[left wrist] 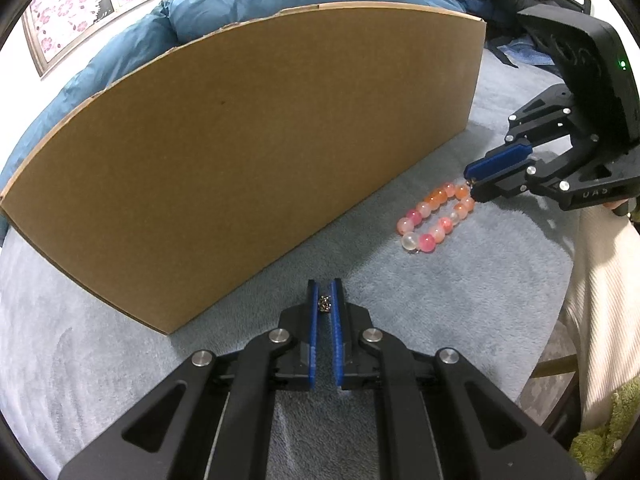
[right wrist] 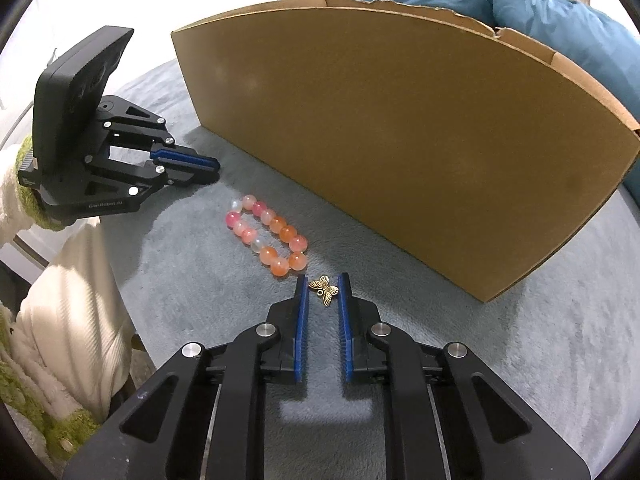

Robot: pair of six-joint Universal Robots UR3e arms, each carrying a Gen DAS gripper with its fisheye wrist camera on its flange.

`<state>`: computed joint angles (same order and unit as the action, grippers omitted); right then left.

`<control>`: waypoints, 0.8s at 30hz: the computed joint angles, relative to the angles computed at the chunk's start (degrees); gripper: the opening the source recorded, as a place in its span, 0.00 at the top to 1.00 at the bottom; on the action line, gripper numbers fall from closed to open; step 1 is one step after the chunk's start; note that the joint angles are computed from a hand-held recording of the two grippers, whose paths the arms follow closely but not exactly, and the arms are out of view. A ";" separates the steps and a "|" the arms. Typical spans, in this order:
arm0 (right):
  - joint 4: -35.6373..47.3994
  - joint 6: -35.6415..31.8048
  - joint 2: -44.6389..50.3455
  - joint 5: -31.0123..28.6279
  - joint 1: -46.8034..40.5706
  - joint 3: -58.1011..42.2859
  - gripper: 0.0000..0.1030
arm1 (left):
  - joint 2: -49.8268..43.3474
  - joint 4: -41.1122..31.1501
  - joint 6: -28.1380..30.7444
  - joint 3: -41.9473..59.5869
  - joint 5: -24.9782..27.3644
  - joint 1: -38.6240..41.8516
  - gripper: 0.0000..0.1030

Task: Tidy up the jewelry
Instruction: 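Close the left gripper on the small gold charm while the right closes on the butterfly charm, then lift both held charms and carry them over the box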

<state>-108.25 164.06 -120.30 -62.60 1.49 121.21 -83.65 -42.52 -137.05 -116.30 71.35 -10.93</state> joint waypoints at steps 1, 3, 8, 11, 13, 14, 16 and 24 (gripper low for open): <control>-1.21 1.43 0.70 -0.59 1.34 -0.17 0.88 | -0.05 0.17 -0.22 -0.01 0.25 -0.35 0.95; -2.36 2.81 1.36 -1.39 2.70 -0.38 0.88 | 0.20 0.17 0.10 -0.22 0.44 -0.30 0.95; -3.77 4.92 2.21 -2.56 4.58 -0.79 0.88 | 0.48 0.63 -0.07 -0.80 0.55 -0.35 0.95; -4.08 5.80 2.39 -3.39 5.54 -1.15 0.88 | 1.16 0.60 0.04 -1.27 0.48 -0.12 0.95; -4.41 6.56 2.62 -3.95 6.24 -1.53 0.88 | 1.61 0.41 0.11 -1.38 0.43 -0.02 0.95; -4.43 6.84 2.62 -4.15 6.41 -1.71 0.88 | 1.78 0.26 0.19 -1.36 0.39 0.04 0.95; -4.69 7.41 2.70 -4.52 6.77 -1.97 0.88 | 2.27 -0.09 0.35 -1.34 0.35 0.01 0.95; -5.15 9.14 2.26 -5.96 8.38 -3.20 0.88 | 5.59 -1.56 1.44 -1.98 0.14 0.24 0.95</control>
<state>-113.39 173.20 -118.04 -68.57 9.87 118.01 -78.05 -44.08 -135.61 -118.28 71.49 -10.69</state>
